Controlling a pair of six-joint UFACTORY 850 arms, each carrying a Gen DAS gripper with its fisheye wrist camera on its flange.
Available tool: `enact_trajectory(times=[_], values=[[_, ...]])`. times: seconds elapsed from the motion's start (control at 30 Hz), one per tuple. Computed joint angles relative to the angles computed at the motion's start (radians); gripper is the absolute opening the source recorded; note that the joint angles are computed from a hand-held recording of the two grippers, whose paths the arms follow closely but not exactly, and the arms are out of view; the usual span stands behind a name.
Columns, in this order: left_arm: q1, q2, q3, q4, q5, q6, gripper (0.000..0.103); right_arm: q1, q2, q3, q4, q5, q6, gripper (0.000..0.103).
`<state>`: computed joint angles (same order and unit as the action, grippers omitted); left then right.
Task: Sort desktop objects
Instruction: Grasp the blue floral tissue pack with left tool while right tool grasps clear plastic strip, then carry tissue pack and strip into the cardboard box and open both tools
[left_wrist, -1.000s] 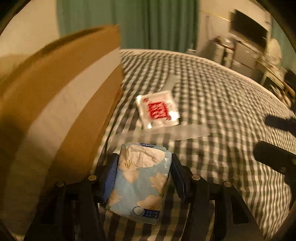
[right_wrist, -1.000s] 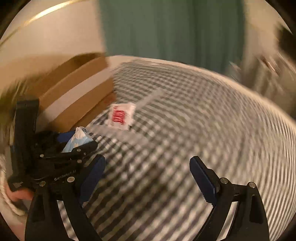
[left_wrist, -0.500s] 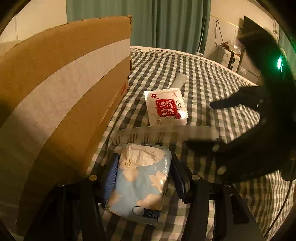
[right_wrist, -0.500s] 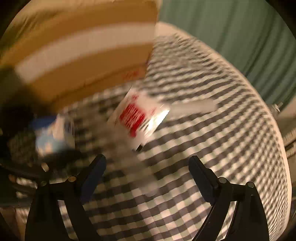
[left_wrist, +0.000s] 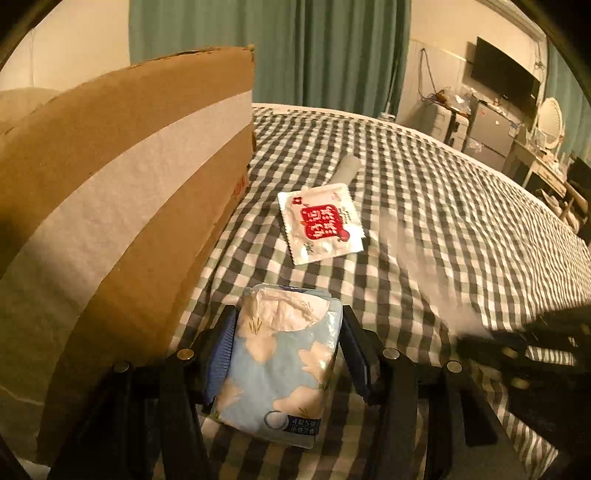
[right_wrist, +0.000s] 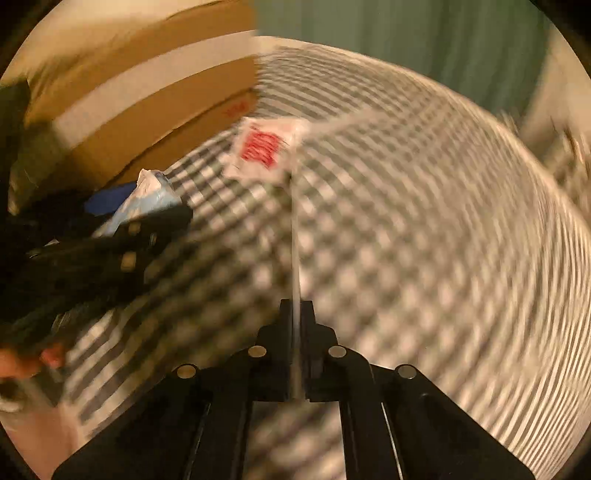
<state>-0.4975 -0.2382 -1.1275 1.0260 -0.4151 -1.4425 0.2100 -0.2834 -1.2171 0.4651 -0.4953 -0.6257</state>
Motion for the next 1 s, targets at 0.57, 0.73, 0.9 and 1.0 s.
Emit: enact_trajectory(times=[0.57, 0.73, 0.9, 1.0], values=[[-0.004, -0.001, 0.000, -0.185, 0.017, 0.177, 0.056, -0.030, 0.074, 0.126, 0.173, 0.045, 0.129, 0.004], [-0.004, 0.028, 0.022, -0.167, 0.089, 0.180, 0.054, -0.057, 0.094, 0.148, 0.323, 0.024, 0.055, 0.003], [-0.037, 0.125, 0.062, 0.060, 0.116, -0.025, 0.054, -0.066, 0.177, 0.185, 0.515, 0.006, -0.045, 0.003], [-0.030, 0.196, 0.062, 0.003, 0.127, 0.014, 0.055, -0.051, 0.225, 0.183, 0.639, -0.016, -0.127, 0.003]])
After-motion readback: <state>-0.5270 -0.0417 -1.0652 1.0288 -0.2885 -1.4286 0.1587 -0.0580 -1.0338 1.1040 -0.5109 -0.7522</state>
